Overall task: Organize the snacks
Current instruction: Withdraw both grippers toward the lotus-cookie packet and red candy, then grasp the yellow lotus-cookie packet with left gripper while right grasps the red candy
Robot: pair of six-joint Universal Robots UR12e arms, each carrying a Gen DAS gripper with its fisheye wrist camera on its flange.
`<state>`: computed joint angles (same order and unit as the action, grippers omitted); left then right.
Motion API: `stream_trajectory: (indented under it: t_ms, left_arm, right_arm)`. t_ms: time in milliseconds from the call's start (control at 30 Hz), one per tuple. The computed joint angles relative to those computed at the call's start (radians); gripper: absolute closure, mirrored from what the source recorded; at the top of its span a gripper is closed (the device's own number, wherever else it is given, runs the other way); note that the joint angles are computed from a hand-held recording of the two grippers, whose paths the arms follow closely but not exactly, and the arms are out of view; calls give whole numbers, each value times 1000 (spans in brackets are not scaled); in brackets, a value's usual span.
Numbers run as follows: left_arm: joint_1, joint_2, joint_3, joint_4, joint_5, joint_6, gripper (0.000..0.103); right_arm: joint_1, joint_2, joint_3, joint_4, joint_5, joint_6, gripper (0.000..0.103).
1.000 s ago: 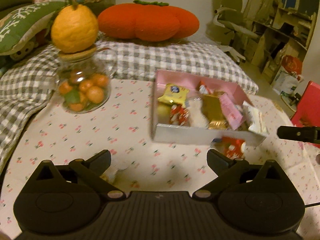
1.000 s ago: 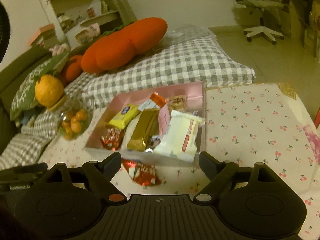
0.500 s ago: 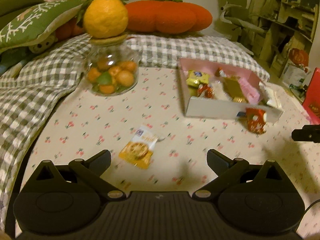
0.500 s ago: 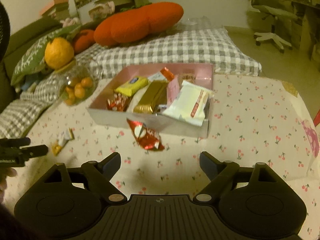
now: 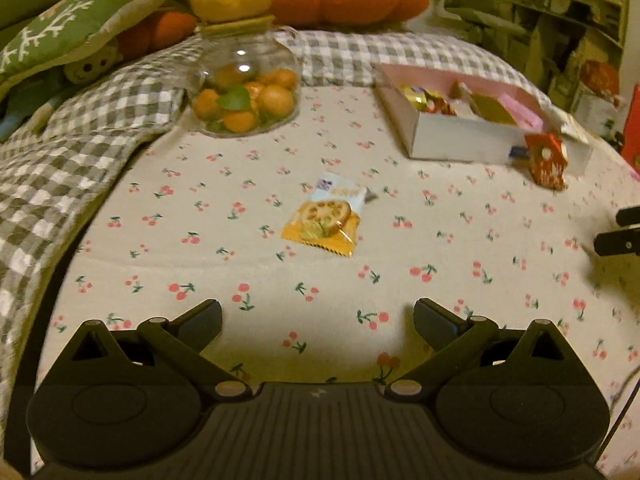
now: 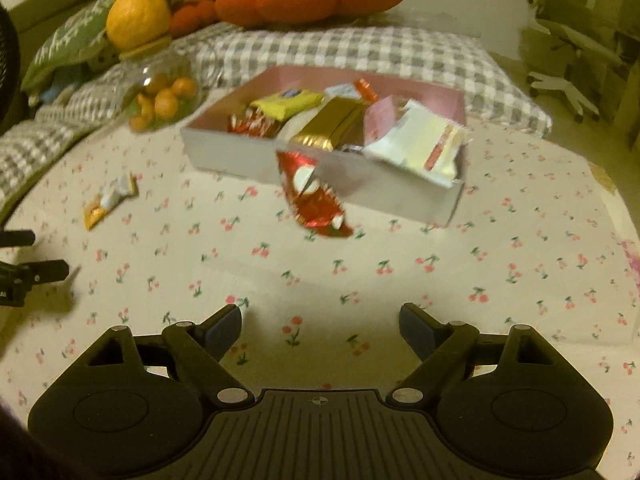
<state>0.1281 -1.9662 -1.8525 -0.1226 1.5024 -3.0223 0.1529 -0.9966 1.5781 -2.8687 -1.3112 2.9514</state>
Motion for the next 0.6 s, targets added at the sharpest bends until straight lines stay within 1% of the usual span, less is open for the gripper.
stream_trajectory:
  t_ms: [33,67,100,133,267,467,600]
  left_arm:
    - [1,-5,1,1,-8,10,0]
    - [4,-10,-5,33,-25,6,0]
    - [6,-15,-6,49,-37,6,0]
    - [7,-20,-7,67,-46,13,0]
    - [11,-35,2,93,-76,32,0]
    - [10,-57,31,91,-91,42,0]
    - [11,-69,51,81,-96,44,0]
  right_arm:
    - [2,3,-1,-2,-2,-5,15]
    - [4,7,-2,-2,-5,-10,15]
    - [5,10,-3,-6,-8,-13,13]
    - [6,14,0,-27,-9,-7,8]
    - [6,26,-9,-37,-6,5,3]
    - [11,47,-32,-56,-11,-6,0]
    - [15,65,-56,-62,-20,0,0]
